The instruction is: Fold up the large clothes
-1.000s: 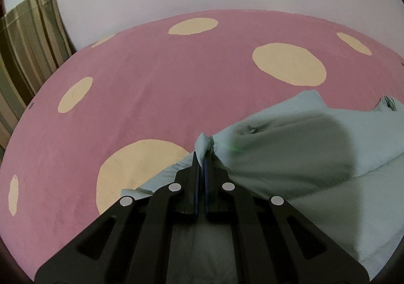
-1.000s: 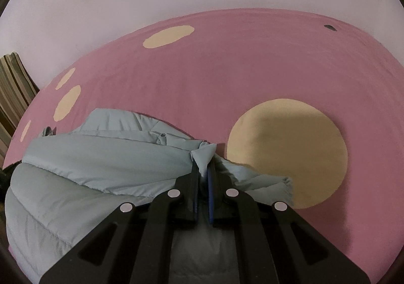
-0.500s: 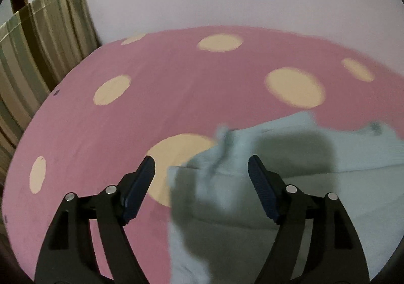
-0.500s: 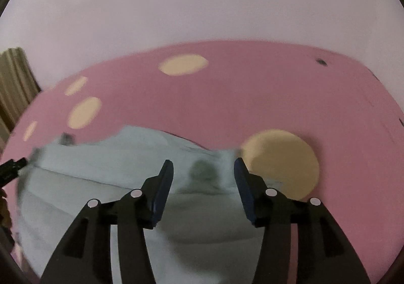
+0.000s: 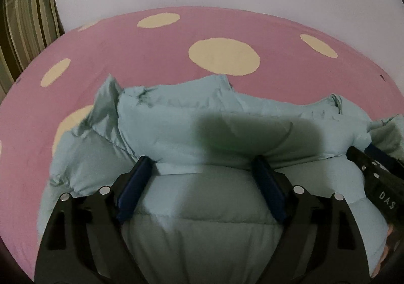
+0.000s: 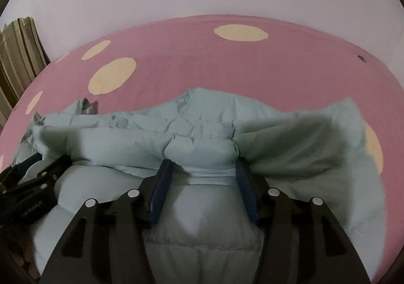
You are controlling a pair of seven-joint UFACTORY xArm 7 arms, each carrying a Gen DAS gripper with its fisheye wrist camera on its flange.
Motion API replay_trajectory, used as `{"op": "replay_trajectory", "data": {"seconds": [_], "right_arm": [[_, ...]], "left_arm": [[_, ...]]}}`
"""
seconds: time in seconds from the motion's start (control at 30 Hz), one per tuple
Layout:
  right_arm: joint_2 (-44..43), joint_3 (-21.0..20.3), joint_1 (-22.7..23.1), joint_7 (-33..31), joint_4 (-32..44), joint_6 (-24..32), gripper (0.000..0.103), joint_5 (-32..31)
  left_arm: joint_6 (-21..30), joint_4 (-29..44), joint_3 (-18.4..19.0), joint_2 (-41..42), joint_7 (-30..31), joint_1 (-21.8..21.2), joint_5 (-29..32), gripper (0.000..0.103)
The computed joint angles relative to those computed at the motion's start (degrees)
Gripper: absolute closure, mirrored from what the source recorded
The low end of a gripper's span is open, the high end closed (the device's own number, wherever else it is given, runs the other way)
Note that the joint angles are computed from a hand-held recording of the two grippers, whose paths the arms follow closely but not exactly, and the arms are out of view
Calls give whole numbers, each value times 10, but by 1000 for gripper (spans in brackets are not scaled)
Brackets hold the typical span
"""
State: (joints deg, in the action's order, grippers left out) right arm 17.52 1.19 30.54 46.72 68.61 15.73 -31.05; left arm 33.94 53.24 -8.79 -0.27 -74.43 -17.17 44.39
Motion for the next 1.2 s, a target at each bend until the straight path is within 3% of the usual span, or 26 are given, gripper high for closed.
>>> {"op": "replay_trajectory", "data": {"seconds": [0.17,0.3,0.4,0.5,0.6,0.77,0.9,1.03,1.07,1.2], "right_arm": [[20,-36,35,54,17,3,50,-57],[3,-8,14,27,22,29,50,-36],[-40,0,10,50,-14,13,50,-41],[-73,9,12,90,-45,8,50,-80],[-67,13,26,153,-44,40,49,-169],[-30,4,26,235,-36,23,46,-271],[-19,16,18,213,-24,40,46,-248],[-65,32,-12,154,-61,-2,46,-174],[-82,29,-12,159,-76,-8,46,-176],[-170,28,-29,258,-141,22,46,-282]], "left_arm": [[25,17,1,18,6,-5,10,17],[71,32,-3,-4,57,-14,-42,19],[45,-2,-12,-63,49,-10,-62,20],[40,-17,-39,-82,34,-4,-36,20],[42,-15,-49,-55,29,-3,-29,19],[3,-30,-39,-24,-35,-3,54,16],[27,-13,-29,0,-54,-19,77,16],[18,-38,-22,-54,-12,-24,27,16],[15,-51,-25,-75,-7,-21,15,16],[20,-111,-54,-152,-33,8,27,16]]}}
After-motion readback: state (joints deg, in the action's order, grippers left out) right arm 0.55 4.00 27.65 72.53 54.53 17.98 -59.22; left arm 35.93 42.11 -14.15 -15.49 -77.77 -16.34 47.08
